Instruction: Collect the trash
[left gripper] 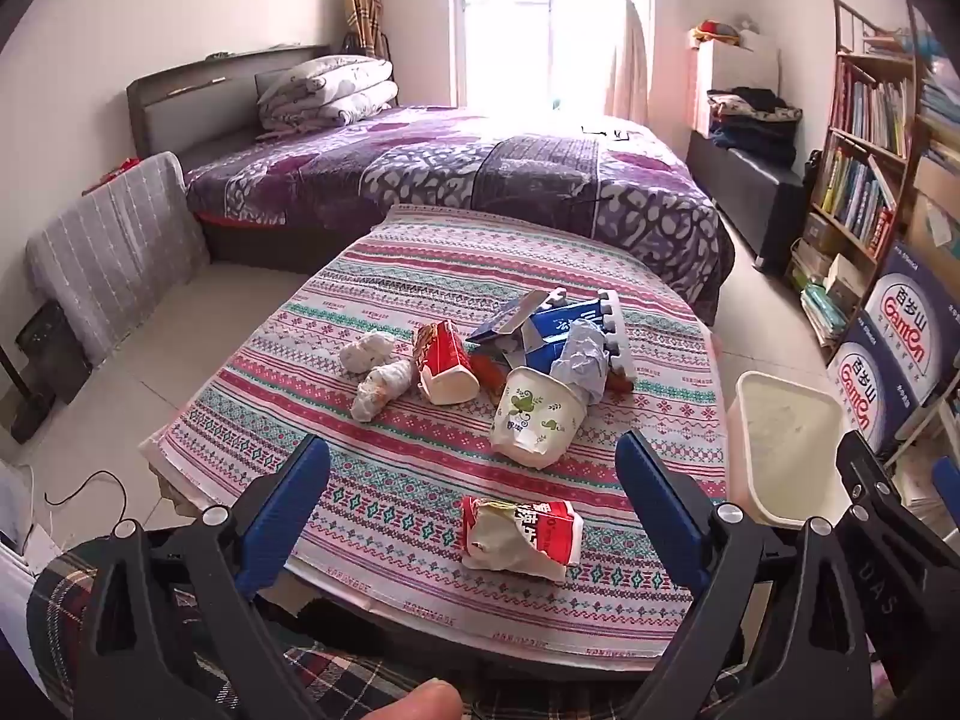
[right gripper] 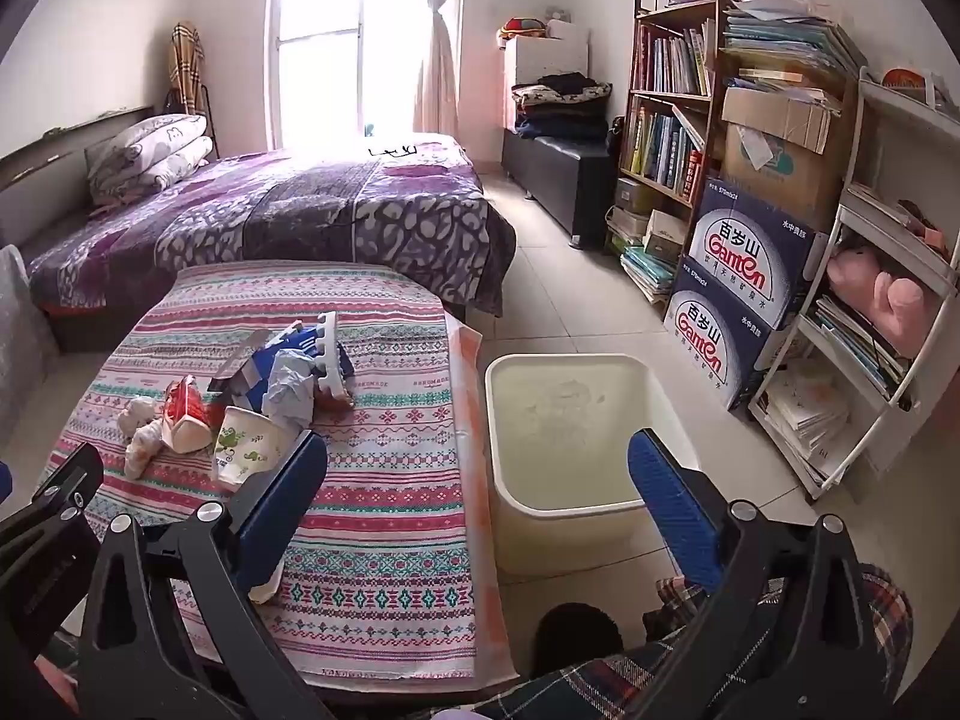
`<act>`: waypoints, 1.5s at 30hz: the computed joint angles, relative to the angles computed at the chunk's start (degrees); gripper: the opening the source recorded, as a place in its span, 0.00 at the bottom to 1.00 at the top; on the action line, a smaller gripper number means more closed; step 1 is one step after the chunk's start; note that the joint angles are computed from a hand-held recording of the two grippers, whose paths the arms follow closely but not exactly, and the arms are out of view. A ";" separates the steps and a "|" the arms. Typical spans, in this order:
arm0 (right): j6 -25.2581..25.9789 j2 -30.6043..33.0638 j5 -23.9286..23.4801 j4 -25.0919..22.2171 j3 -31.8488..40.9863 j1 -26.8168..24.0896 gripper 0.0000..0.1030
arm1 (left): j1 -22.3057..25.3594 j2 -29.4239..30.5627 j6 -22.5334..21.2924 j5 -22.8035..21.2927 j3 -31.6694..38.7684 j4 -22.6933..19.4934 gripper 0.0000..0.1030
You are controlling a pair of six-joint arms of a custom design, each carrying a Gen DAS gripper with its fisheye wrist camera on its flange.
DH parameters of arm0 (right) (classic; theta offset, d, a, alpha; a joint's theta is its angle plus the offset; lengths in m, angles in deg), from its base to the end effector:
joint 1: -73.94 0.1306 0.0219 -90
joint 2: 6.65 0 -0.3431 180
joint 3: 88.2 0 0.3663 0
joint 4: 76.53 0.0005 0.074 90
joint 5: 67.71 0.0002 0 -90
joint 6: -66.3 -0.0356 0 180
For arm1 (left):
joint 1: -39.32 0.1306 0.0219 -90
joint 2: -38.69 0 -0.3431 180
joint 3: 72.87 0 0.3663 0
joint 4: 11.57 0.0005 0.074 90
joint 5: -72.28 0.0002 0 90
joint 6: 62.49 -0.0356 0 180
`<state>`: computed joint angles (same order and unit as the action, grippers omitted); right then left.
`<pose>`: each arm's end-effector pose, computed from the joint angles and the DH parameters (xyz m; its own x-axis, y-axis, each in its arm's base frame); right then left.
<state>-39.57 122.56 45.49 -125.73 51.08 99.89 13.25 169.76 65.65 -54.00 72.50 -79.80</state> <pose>0.6197 0.2854 0.3930 -0.5807 -0.0031 -0.8141 0.0326 0.9991 -0.0270 0.6042 -0.2727 0.3966 -0.5966 -0.2624 -0.7585 -0.4159 0.9093 0.0126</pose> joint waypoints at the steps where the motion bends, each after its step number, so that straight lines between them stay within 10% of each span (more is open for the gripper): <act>1: -0.09 0.08 -0.05 -0.19 0.20 -0.02 0.93 | -0.02 -0.14 -0.09 0.01 -0.32 0.22 0.90; 45: -0.17 0.32 -0.50 -0.66 0.36 -0.44 0.93 | 0.03 -0.18 -0.10 0.01 -0.45 0.27 0.90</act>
